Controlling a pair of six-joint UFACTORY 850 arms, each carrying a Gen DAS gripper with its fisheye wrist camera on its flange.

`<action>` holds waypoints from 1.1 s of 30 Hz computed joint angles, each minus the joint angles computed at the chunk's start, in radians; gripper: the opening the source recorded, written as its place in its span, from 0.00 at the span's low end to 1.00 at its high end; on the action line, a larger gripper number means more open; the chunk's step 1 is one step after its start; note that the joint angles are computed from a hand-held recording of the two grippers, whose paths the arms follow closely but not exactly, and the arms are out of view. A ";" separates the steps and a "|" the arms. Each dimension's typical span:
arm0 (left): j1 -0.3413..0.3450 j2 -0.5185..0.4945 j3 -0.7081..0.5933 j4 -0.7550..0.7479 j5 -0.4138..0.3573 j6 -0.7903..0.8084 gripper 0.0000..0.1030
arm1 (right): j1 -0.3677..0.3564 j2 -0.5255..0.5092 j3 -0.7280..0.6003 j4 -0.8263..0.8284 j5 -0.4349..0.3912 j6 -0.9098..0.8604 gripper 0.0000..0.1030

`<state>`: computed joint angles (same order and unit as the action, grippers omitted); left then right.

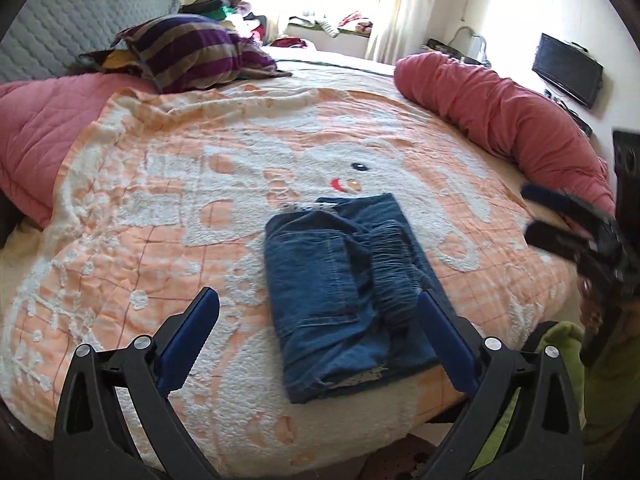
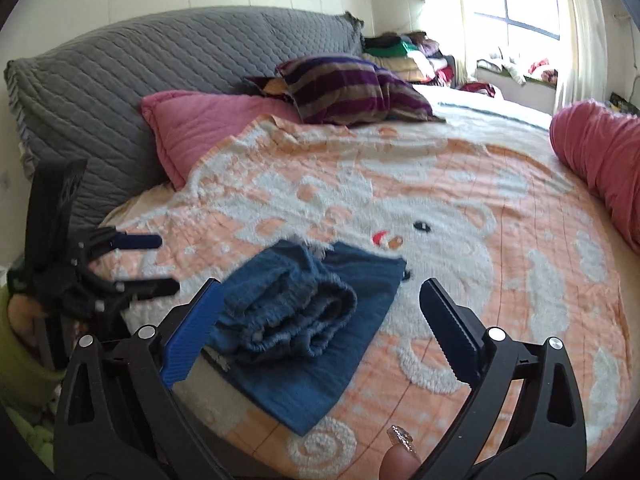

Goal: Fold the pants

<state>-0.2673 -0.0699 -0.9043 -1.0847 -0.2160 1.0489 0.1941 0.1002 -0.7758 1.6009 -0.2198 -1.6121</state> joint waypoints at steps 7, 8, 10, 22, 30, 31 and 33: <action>0.020 -0.110 -0.056 0.135 0.021 -0.180 0.96 | -0.012 -0.100 -0.021 -0.282 0.034 0.388 0.90; 0.021 -0.124 -0.065 0.135 0.021 -0.181 0.96 | -0.015 -0.118 -0.029 -0.288 0.032 0.410 0.87; 0.024 -0.165 -0.090 0.118 0.017 -0.171 0.96 | -0.024 -0.161 -0.054 -0.351 0.004 0.512 0.77; 0.022 -0.333 -0.197 -0.053 -0.140 -0.024 0.54 | -0.069 -0.391 -0.170 -0.283 -0.224 0.518 0.47; 0.007 -0.311 -0.203 -0.057 -0.122 0.000 0.29 | -0.023 -0.345 -0.156 -0.191 -0.163 0.347 0.14; 0.012 -0.307 -0.202 -0.081 -0.128 0.024 0.28 | -0.020 -0.332 -0.153 -0.139 -0.163 0.297 0.14; 0.016 -0.294 -0.204 -0.121 -0.115 0.064 0.28 | -0.021 -0.318 -0.157 -0.082 -0.176 0.237 0.14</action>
<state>-0.2513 -0.3644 -1.1080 -1.2052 -0.3310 1.1134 0.1735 -0.2178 -0.9330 1.5186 -0.3960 -1.3752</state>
